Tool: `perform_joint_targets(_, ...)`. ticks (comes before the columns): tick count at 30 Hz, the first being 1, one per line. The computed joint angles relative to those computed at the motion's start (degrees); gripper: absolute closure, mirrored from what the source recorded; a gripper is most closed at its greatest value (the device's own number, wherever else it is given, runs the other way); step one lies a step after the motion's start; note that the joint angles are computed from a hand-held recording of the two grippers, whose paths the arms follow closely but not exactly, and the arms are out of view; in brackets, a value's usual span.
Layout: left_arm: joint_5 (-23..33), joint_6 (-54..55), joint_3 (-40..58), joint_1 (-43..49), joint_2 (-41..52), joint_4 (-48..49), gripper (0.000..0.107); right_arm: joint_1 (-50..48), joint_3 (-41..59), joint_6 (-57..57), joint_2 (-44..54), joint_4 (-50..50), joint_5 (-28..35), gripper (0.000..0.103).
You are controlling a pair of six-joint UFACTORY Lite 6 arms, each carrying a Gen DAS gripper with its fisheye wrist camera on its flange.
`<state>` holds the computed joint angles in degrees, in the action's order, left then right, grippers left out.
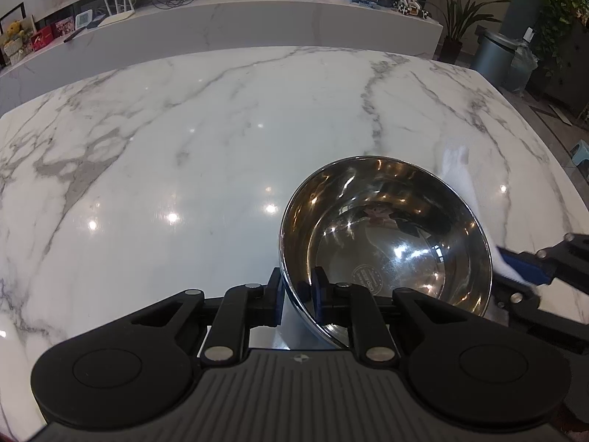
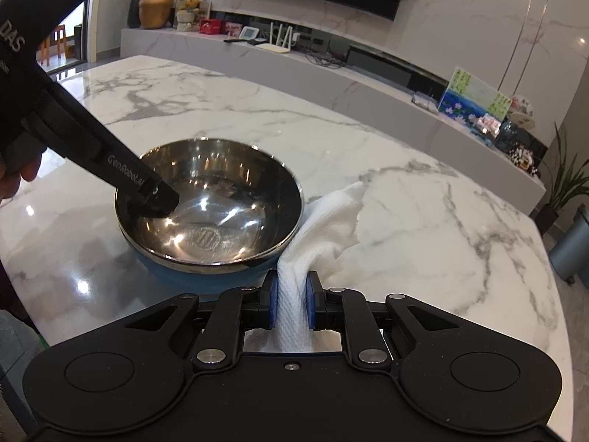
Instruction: Clean bowl
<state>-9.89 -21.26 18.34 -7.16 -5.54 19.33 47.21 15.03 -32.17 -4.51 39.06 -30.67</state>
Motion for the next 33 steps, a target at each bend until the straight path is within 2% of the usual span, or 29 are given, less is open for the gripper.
perform_joint_targets(7, -0.4, -2.3, 0.2, 0.4, 0.7, 2.3, 0.093, -0.9, 2.2, 5.5, 5.9, -5.8, 0.4, 0.09)
perform_joint_targets(8, -0.4, -3.7, 0.2, 0.5, 0.7, 3.6, 0.091, -0.9, 2.3, 5.7, 6.2, -5.8, 0.3, 0.09)
perform_joint_targets(9, -0.4, -5.0, 0.1, 0.7, 0.6, 4.8, 0.083, -0.8, 2.3, 5.9, 6.5, -5.9, 0.2, 0.09)
perform_joint_targets(11, 0.5, -3.3, -0.2, 0.3, 0.2, 2.2, 0.074, -1.2, 2.2, 6.1, 6.1, -6.3, 0.6, 0.09)
perform_joint_targets(12, 0.9, -4.0, -0.3, 0.1, -0.1, 2.4, 0.073, -1.4, 2.2, 6.1, 6.0, -6.5, 0.9, 0.09)
perform_joint_targets(14, 1.9, -11.1, -0.5, -0.1, -0.6, 9.0, 0.073, -1.5, 2.3, 6.2, 6.1, -6.6, 0.8, 0.09)
perform_joint_targets(17, 2.4, -13.5, -0.7, -0.6, -0.9, 11.5, 0.075, -2.6, 2.2, 7.6, 7.0, -8.8, -0.2, 0.09)
perform_joint_targets(20, 2.5, -14.2, -0.3, -0.6, -0.9, 13.0, 0.087, -4.6, 1.7, 8.3, 6.2, -11.0, -0.8, 0.09)
perform_joint_targets(22, 2.7, -9.7, 0.2, -0.7, -0.5, 9.3, 0.088, -5.0, 0.9, 7.1, 3.8, -10.1, -0.4, 0.09)
perform_joint_targets(26, 2.6, -8.3, 1.5, 0.0, 0.5, 9.4, 0.092, -7.3, 0.3, 4.0, 0.0, -9.6, 0.4, 0.09)
perform_joint_targets(31, 2.5, 0.7, 2.7, -0.8, 1.8, 0.6, 0.092, -7.9, 0.8, 2.9, -0.7, -10.8, 1.2, 0.09)
perform_joint_targets(33, 2.4, 1.1, 2.9, -0.8, 2.0, 0.4, 0.092, -6.8, 1.0, 1.8, 0.6, -9.5, 0.1, 0.09)
